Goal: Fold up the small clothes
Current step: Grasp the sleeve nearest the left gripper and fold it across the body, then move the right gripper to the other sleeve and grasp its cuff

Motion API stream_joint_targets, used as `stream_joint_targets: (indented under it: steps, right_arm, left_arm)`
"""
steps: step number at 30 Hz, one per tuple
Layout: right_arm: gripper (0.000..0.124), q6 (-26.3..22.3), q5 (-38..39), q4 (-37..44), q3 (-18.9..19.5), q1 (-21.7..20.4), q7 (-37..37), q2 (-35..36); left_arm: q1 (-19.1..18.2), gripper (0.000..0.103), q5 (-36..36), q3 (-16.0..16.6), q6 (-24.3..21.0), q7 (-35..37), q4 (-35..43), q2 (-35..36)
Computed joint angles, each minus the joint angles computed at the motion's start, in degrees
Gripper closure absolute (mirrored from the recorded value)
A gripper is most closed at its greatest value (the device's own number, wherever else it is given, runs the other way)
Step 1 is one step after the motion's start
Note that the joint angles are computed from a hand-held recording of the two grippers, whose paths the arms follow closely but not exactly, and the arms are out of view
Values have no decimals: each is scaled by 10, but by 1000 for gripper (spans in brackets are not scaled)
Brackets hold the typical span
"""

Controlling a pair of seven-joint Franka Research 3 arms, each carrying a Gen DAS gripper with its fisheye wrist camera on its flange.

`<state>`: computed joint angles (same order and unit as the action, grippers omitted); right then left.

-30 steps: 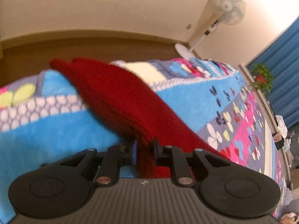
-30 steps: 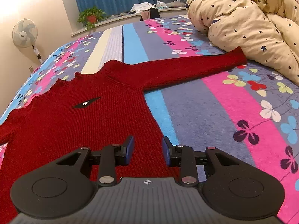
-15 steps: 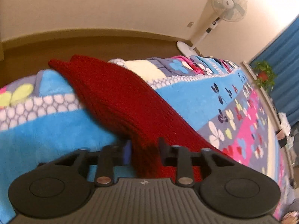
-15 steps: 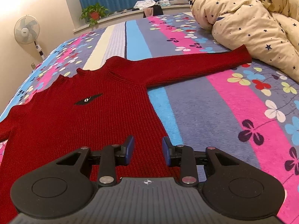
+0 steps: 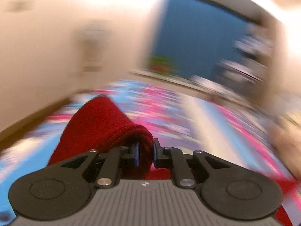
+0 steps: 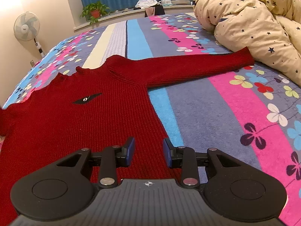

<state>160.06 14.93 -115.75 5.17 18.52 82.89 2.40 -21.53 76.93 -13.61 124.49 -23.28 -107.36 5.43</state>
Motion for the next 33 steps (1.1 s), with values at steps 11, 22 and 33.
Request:
stream_joint_targets:
  steps: [11, 22, 33]
  right_arm:
    - [89, 1, -44, 1, 0, 6, 32, 5]
    - [89, 7, -77, 4, 1, 17, 60, 18]
    - [89, -4, -93, 11, 2, 27, 69, 29]
  left_arm:
    - [3, 54, -84, 41, 215, 64, 27, 39]
    - [61, 54, -321, 31, 93, 104, -44, -22]
    - [69, 48, -325, 16, 97, 125, -38, -15]
